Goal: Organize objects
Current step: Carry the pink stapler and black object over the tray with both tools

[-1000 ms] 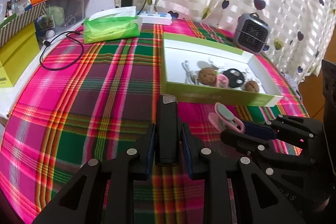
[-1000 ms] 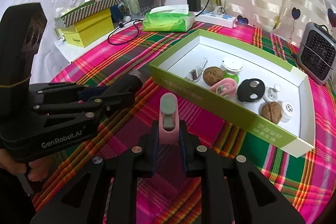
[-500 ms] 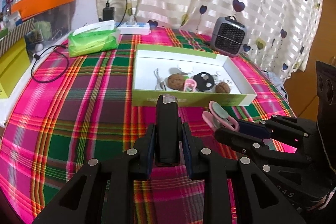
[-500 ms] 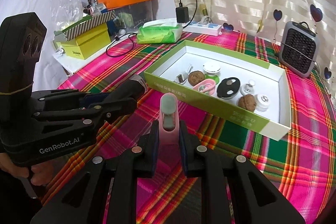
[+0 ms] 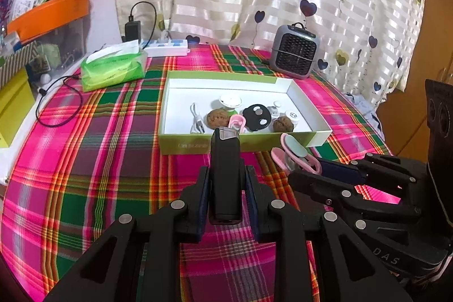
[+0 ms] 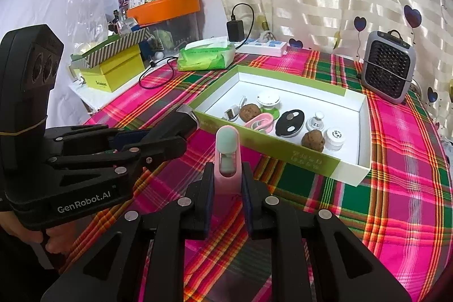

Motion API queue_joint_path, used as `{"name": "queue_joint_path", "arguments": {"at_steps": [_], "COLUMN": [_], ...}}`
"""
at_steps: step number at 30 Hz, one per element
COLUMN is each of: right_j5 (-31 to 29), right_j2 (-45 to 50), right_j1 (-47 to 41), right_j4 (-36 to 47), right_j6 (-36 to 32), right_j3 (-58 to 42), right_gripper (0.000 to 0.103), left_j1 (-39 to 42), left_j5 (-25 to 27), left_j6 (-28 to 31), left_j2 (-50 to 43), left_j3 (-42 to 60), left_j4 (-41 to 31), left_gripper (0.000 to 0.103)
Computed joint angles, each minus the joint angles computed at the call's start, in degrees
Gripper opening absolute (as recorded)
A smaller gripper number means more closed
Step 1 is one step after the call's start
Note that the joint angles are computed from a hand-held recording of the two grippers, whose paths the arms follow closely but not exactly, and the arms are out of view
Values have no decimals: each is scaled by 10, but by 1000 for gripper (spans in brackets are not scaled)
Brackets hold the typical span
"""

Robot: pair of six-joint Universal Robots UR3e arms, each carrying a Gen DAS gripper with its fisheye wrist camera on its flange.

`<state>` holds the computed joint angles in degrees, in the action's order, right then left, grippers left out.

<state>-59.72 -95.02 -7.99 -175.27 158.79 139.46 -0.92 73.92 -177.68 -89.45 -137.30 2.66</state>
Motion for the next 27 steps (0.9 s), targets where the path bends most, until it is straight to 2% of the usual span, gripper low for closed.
{"name": "queue_joint_path", "arguments": {"at_steps": [27], "right_j5": [9], "right_j2": [21], "right_j1": [-31], "right_j4": [7], "right_j6": [-3], "right_j3": [-38], "right_gripper": [18], "left_j1": [-19], "left_j5": [5], "left_j6": [-7], "left_j2": [-65], "left_j3": [87], "left_j4": [-14], "left_gripper": [22]}}
